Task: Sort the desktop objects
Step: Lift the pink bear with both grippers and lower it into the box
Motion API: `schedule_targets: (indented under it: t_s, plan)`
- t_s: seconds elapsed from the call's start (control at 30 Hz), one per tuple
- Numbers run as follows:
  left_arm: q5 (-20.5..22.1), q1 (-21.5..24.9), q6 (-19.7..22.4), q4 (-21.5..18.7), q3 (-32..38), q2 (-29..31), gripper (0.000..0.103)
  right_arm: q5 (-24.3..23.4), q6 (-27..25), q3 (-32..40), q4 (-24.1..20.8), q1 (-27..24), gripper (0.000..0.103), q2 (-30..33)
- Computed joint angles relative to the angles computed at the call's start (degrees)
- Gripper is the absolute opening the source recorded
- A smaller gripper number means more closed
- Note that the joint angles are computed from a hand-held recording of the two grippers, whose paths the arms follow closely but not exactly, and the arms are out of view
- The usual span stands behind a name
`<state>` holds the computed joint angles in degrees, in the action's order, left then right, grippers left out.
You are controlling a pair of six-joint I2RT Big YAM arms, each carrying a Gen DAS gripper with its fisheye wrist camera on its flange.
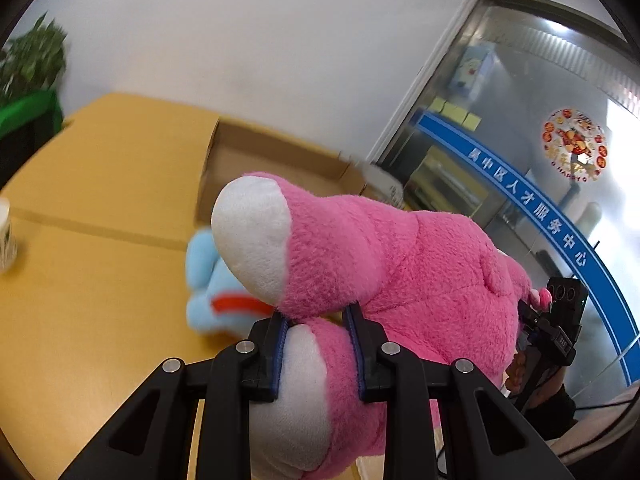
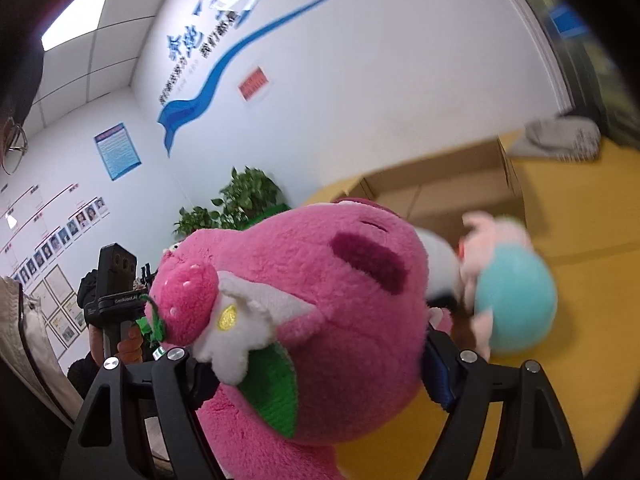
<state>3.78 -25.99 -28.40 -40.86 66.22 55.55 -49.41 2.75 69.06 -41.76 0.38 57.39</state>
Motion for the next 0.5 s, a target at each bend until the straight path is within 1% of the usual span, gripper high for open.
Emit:
schedule_targets:
  t_s: [0.07, 0.13, 0.2, 0.27, 0.3, 0.33, 0.4, 0.43, 0.47, 0.5]
  plan:
    - [1.97, 3.25, 4.21, 0.73, 4.07, 3.92, 0.026, 0.18, -1.80, 4.31, 1.11, 0.00, 0.080, 3.30]
    - [4.06, 6.35, 7.61, 0.92, 10.26, 9.42, 0.026, 0.73, -3.07, 9.88, 1.87, 0.44, 0.080, 7.84]
    - [5.05, 8.62, 10.26, 0.27, 17.01, 15.32, 0.026, 2.01, -4.14, 17.97, 1.82, 1.27, 0.080, 14.31]
    - [5.50, 10.44, 12.33, -1.01, 24.73, 22.01, 0.026, 3.31, -5.11, 27.08, 0.33, 1.92, 0.080, 21.06]
    - [6.22, 11.64, 12.94, -2.22, 30.09, 26.44, 0.026, 3.89, -5.42, 31.70, -0.89, 2.17, 0.080, 24.34]
    - [6.80, 12.57, 13.37, -3.47, 35.22, 30.69, 0.026, 4.91, -5.92, 38.90, -2.79, 2.54, 0.080, 29.52]
    - [7.64, 14.04, 14.08, -6.69, 46.13, 39.14, 0.026, 5.72, -6.12, 50.87, -6.90, 2.73, 0.080, 37.85]
    - [7.91, 14.61, 14.29, -8.89, 51.67, 43.70, 0.026, 5.99, -5.63, 58.06, -9.05, 2.81, 0.080, 43.04]
    - [8.10, 15.12, 14.48, -11.80, 58.00, 48.68, 0.026, 6.35, -4.34, 65.26, -10.09, 2.91, 0.080, 48.35]
    - [8.24, 15.58, 14.63, -14.99, 65.20, 54.04, 0.026, 6.68, -3.87, 72.46, -12.31, 2.90, 0.080, 53.31]
